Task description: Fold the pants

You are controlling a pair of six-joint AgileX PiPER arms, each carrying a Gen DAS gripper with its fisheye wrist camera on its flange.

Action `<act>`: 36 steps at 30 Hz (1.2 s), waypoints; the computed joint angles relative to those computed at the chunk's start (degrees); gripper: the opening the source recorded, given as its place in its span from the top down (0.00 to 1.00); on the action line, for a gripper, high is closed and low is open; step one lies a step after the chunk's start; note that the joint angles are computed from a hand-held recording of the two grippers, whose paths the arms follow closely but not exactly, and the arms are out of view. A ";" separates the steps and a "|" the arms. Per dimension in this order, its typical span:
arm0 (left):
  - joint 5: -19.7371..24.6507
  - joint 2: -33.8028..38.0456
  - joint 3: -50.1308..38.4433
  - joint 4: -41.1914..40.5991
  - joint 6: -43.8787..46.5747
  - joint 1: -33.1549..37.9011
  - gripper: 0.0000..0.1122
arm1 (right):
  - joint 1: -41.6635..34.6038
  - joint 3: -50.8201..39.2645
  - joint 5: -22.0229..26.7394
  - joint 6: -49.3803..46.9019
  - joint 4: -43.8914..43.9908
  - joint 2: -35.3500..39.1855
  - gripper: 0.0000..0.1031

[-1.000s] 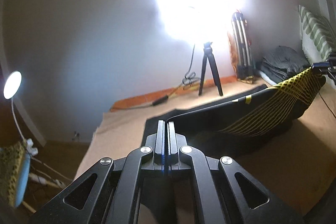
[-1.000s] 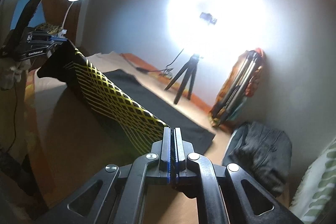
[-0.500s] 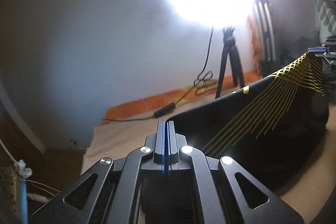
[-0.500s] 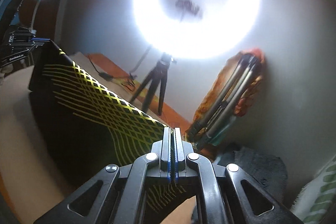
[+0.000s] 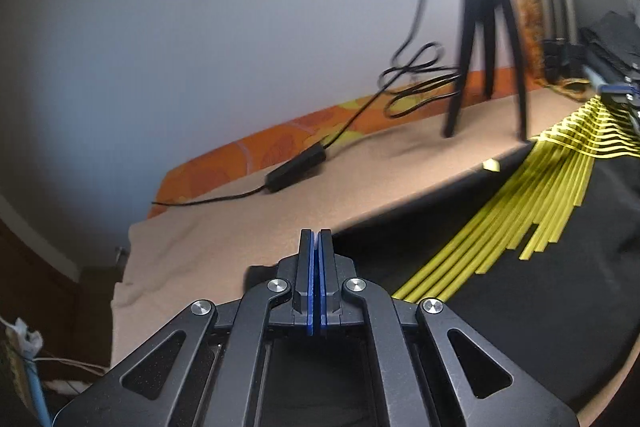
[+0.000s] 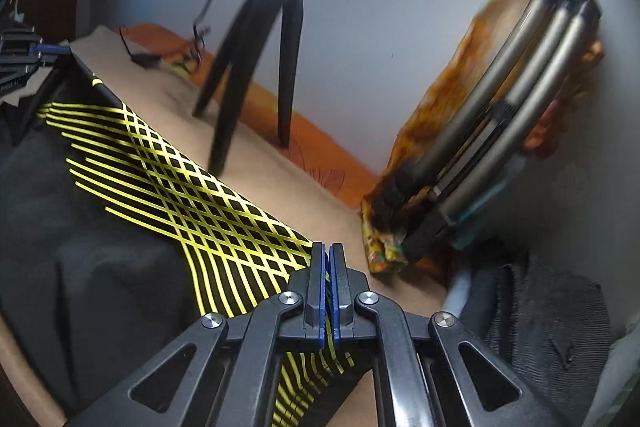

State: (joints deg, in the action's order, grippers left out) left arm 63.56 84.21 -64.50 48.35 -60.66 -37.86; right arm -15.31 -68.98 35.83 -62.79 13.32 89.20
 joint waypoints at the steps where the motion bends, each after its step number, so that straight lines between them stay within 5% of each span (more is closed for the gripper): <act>1: -0.43 -0.42 0.68 -0.40 0.41 1.40 0.99 | -0.25 0.29 -0.59 0.26 -0.59 0.36 1.00; 8: -0.43 -6.41 5.89 0.01 -1.97 8.85 0.99 | -0.72 -1.25 -1.31 1.42 -1.98 4.78 1.00; 14: -6.39 -16.00 10.45 -6.25 2.21 4.93 0.96 | 0.18 0.02 -3.12 1.79 -2.94 5.16 1.00; 17: -6.02 -16.78 11.13 -9.16 3.71 -0.40 0.65 | 0.18 0.68 -3.34 1.58 -3.23 4.79 1.00; 23: -7.82 -10.64 8.15 -14.39 8.33 -3.51 0.56 | 0.56 1.97 -3.34 2.50 -3.87 3.73 1.00; 29: -7.88 -4.54 7.18 -13.08 7.79 -3.66 0.56 | 0.06 0.72 -2.99 1.66 -2.93 5.10 1.00; 30: -7.88 -4.72 7.24 -12.52 7.06 -3.82 0.59 | -0.04 0.50 -2.90 1.41 -2.80 5.31 1.00; 32: -7.71 -4.08 6.87 -12.42 6.37 -2.57 0.88 | -0.21 0.28 -2.79 1.29 -2.72 5.55 1.00; 36: -4.99 -4.82 7.34 -9.25 3.60 0.25 0.91 | -0.23 0.44 -3.39 1.00 -2.78 6.11 1.00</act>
